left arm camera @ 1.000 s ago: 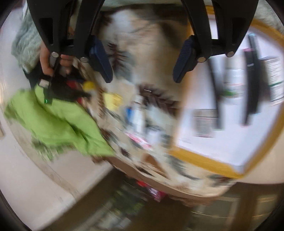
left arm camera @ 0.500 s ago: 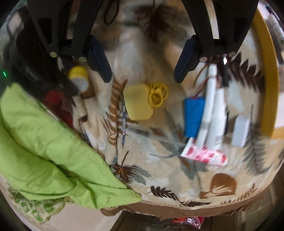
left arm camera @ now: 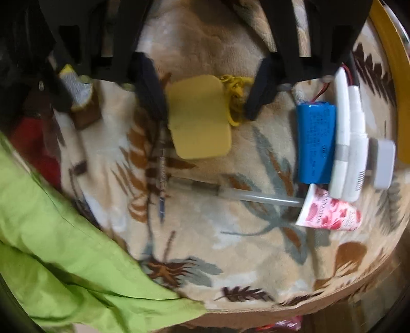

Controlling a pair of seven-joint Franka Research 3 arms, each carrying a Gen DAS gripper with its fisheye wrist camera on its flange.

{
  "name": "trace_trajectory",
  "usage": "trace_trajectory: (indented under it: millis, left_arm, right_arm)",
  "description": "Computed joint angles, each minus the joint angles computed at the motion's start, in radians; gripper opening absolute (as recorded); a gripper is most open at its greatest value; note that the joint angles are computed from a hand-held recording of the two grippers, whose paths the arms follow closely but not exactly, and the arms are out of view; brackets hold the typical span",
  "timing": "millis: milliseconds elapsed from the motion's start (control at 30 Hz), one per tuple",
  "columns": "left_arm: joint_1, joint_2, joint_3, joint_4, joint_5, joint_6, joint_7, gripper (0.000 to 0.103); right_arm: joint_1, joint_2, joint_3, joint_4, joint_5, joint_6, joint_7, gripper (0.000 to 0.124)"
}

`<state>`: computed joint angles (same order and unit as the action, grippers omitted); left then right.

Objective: Organize rigid objects
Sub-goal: 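Grasp the yellow square case with keyring with the left tool, then carry the yellow container and yellow case toward the tray with both tools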

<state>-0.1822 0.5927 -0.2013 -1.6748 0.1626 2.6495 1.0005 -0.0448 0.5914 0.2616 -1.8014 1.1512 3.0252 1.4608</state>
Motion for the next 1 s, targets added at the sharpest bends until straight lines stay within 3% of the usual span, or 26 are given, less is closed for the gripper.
trace_trajectory:
  millis: [200, 300, 367, 400, 467, 533, 567, 600, 733, 767, 833, 900, 933, 967, 1000]
  left_arm:
    - [0.051, -0.119, -0.039, -0.202, -0.022, 0.092, 0.092, 0.049]
    - [0.077, -0.11, -0.058, -0.2, -0.075, 0.097, 0.12, 0.05]
    - [0.056, -0.118, -0.033, -0.211, -0.058, 0.113, 0.101, 0.049]
    - [0.045, -0.134, -0.02, -0.23, -0.048, 0.128, 0.079, 0.049]
    - [0.083, -0.19, -0.05, -0.31, -0.078, 0.195, 0.111, 0.049]
    - [0.074, -0.282, -0.025, -0.417, -0.059, 0.257, 0.082, 0.048]
    - [0.058, -0.325, -0.002, -0.465, -0.032, 0.284, 0.054, 0.044]
    - [0.071, -0.366, -0.011, -0.51, -0.037, 0.311, 0.064, 0.001]
    - [0.067, -0.485, 0.008, -0.631, -0.015, 0.348, 0.028, 0.0]
    - [0.088, -0.479, -0.01, -0.632, -0.075, 0.35, 0.077, 0.0]
    - [0.167, -0.477, -0.099, -0.646, -0.322, 0.351, 0.271, 0.0]
    - [0.187, -0.462, -0.126, -0.646, -0.451, 0.362, 0.361, 0.0]
    - [0.23, -0.451, -0.177, -0.633, -0.58, 0.351, 0.472, 0.001]
    - [0.244, -0.454, -0.197, -0.631, -0.656, 0.339, 0.53, 0.004]
    - [0.236, -0.441, -0.193, -0.615, -0.673, 0.331, 0.545, 0.02]
  right_arm:
    - [-0.026, -0.002, 0.024, 0.0, 0.052, -0.009, -0.045, 0.036]
    - [-0.019, -0.004, 0.016, 0.003, 0.061, -0.023, -0.061, 0.036]
    - [-0.019, -0.003, 0.018, 0.01, 0.071, -0.038, -0.089, 0.036]
    - [-0.026, 0.0, 0.028, 0.018, 0.09, -0.039, -0.124, 0.036]
    - [-0.04, 0.007, 0.046, 0.034, 0.139, -0.056, -0.193, 0.036]
    - [-0.058, 0.012, 0.072, 0.054, 0.224, -0.083, -0.298, 0.036]
    - [-0.051, 0.007, 0.07, 0.059, 0.24, -0.087, -0.335, 0.036]
    - [-0.041, 0.005, 0.063, 0.065, 0.251, -0.091, -0.357, 0.035]
    - [-0.013, -0.029, 0.056, 0.069, 0.344, -0.094, -0.511, 0.035]
    - [0.002, -0.039, 0.047, 0.067, 0.344, -0.097, -0.522, 0.035]
    - [0.023, -0.055, 0.028, 0.062, 0.359, -0.106, -0.538, 0.035]
    - [0.043, -0.071, 0.009, 0.054, 0.372, -0.116, -0.552, 0.035]
    - [0.052, -0.081, 0.0, 0.049, 0.392, -0.114, -0.572, 0.035]
    - [0.061, -0.088, -0.009, 0.044, 0.41, -0.108, -0.588, 0.035]
    - [0.07, -0.094, -0.021, 0.041, 0.424, -0.106, -0.594, 0.035]
